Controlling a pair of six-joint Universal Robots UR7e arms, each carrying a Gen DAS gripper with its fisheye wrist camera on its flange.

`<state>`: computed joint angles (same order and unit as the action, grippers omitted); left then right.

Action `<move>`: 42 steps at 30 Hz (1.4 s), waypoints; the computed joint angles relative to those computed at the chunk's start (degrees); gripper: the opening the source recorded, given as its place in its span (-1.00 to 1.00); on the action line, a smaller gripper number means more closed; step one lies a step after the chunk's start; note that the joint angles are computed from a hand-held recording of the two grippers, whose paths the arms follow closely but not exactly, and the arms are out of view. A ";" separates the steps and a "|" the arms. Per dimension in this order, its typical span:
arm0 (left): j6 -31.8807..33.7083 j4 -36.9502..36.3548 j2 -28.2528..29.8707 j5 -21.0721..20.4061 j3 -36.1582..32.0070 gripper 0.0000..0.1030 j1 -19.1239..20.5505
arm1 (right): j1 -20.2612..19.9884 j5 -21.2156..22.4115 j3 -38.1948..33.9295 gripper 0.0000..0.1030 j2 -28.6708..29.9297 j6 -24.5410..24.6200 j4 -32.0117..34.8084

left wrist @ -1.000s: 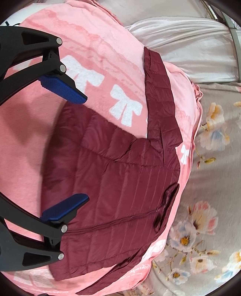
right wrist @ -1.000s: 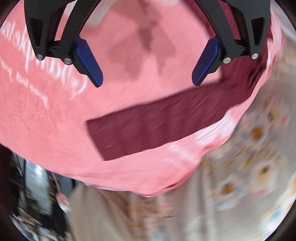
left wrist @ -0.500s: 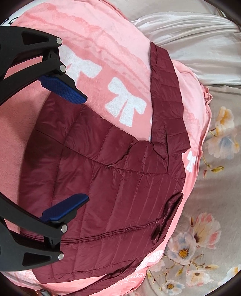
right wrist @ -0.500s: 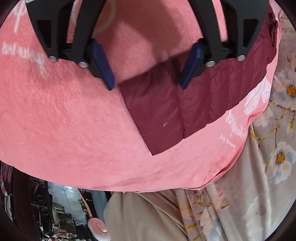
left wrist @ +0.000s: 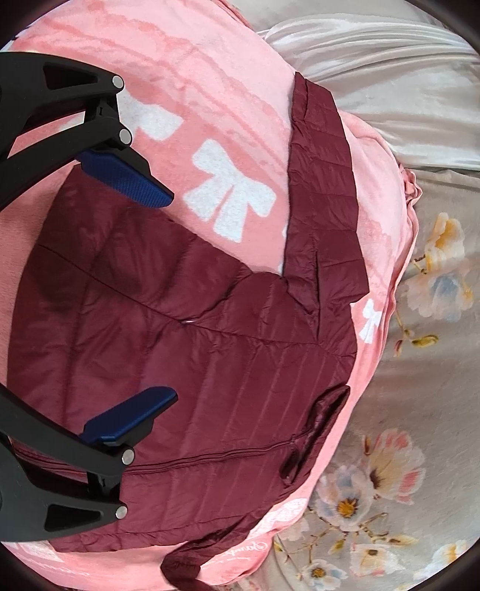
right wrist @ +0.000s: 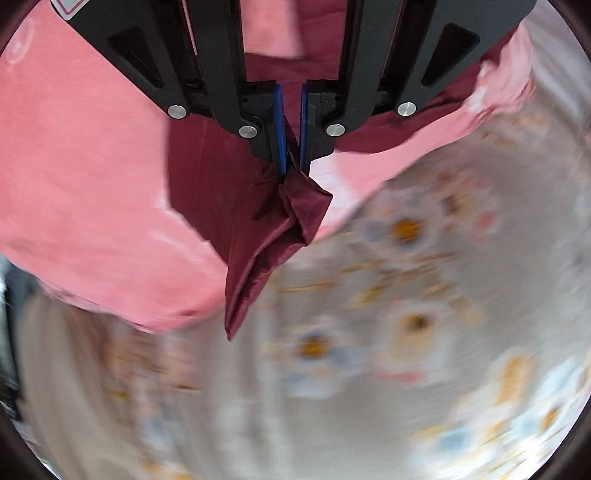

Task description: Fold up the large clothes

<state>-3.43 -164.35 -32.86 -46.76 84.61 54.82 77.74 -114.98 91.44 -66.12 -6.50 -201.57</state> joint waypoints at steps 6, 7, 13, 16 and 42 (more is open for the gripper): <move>0.30 -1.07 -0.10 -0.87 -1.13 0.85 0.58 | 6.05 11.67 -11.40 -0.86 10.18 -5.07 16.40; 0.27 -1.17 -0.14 -1.07 -1.37 0.85 0.76 | 6.59 13.21 -13.07 -0.86 11.99 -5.48 19.55; 0.42 -1.69 -0.15 -1.74 -2.76 0.85 1.83 | 8.71 13.69 -19.80 -0.86 21.44 -7.79 31.40; 0.54 -1.96 0.15 -2.11 -3.58 0.85 2.26 | 8.91 13.04 -21.81 -0.86 24.61 -7.63 34.87; -12.06 27.75 22.51 -31.49 -45.08 0.64 9.77 | 0.85 6.47 2.75 -0.04 9.65 0.74 15.46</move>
